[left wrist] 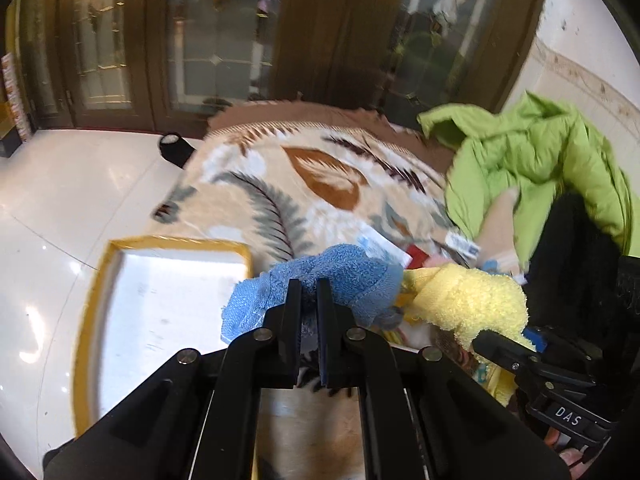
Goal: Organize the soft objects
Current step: 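Carry both towels into the yellow-rimmed white box and open both tools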
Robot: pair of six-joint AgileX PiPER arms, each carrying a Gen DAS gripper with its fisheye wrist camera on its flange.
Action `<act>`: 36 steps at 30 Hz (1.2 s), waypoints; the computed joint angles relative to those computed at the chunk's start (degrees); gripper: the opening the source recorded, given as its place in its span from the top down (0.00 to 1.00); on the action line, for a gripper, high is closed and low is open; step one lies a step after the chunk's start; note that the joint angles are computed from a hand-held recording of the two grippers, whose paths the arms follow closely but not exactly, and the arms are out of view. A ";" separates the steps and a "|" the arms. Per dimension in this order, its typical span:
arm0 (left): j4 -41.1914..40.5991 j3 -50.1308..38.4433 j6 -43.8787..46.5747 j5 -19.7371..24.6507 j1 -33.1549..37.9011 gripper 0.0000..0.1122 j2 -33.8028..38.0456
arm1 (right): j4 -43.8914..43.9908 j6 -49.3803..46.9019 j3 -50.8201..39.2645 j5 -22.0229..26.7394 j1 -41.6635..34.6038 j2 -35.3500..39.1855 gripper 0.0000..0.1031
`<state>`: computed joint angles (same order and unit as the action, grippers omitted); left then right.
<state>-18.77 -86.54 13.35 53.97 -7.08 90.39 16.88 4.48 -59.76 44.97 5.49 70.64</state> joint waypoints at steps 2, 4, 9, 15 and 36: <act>0.94 -0.41 -0.03 -0.58 1.78 0.96 -0.37 | -0.13 0.80 -2.00 0.12 1.47 0.95 0.64; 1.59 -0.71 -0.11 -1.02 3.58 0.96 -0.37 | -1.10 2.30 -4.38 -0.05 3.74 2.34 0.64; 5.04 -1.65 -1.92 -2.82 8.34 0.96 1.72 | -1.27 4.62 -10.52 -0.88 9.07 7.61 0.64; 10.29 -0.60 -4.48 -6.67 11.00 0.96 5.29 | -1.72 9.60 -21.47 -1.73 16.15 19.90 0.64; 18.73 2.51 -14.31 -13.65 12.72 0.58 12.30 | 9.66 17.15 -40.92 1.74 19.76 46.92 0.57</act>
<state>-0.05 -84.03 -0.96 40.32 5.64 102.70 26.55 21.63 -100.68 46.71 25.25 117.56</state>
